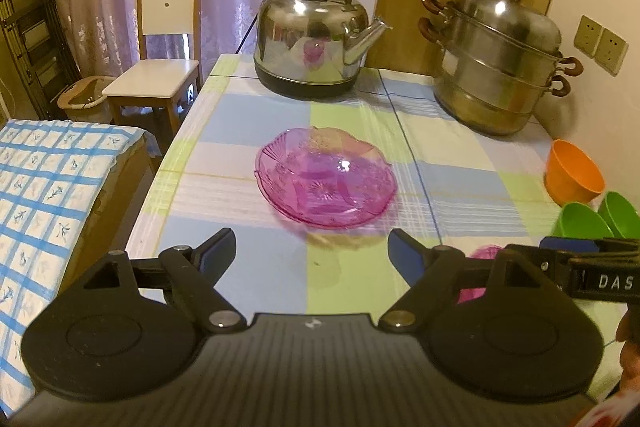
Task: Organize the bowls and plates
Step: 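Move both grippers to the pink plate beside the kettle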
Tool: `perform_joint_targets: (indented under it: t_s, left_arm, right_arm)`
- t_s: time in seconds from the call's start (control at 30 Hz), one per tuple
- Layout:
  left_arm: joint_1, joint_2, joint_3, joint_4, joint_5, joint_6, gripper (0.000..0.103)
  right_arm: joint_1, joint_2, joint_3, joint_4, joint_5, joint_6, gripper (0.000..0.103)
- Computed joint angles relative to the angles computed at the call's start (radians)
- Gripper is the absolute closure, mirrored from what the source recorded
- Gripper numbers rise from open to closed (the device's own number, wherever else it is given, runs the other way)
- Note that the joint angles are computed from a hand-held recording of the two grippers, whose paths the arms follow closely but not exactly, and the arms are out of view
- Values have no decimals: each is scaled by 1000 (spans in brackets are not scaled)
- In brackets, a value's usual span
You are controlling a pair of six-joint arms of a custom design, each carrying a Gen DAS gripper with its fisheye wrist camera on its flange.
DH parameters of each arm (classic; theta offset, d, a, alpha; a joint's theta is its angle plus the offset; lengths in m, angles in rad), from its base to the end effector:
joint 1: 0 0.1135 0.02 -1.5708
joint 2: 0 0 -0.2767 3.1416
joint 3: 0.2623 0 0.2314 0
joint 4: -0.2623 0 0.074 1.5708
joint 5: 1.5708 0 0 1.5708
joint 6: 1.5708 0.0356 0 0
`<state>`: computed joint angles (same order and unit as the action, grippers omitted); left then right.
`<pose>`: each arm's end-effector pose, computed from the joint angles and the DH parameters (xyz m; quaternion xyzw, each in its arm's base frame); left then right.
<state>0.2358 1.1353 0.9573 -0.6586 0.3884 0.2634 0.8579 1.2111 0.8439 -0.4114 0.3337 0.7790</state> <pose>0.2030 0.0349 0.3045 0.0819 0.9148 -0.0876 0.3857 0.1588 0.1659 0.2727 0.0282 0.9116 0.1731 0.3719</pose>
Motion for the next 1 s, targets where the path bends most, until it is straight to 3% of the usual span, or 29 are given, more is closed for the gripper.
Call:
perform_joint_targets:
  t_s: [0.5, 1.0]
  left_arm:
    - [-26, 279, 70, 180, -40, -19, 22]
    - [-29, 481, 160, 256, -36, -30, 22]
  right_arm:
    - [-247, 257, 106, 134, -213, -142, 30]
    - [-325, 479, 257, 156, -324, -189, 30]
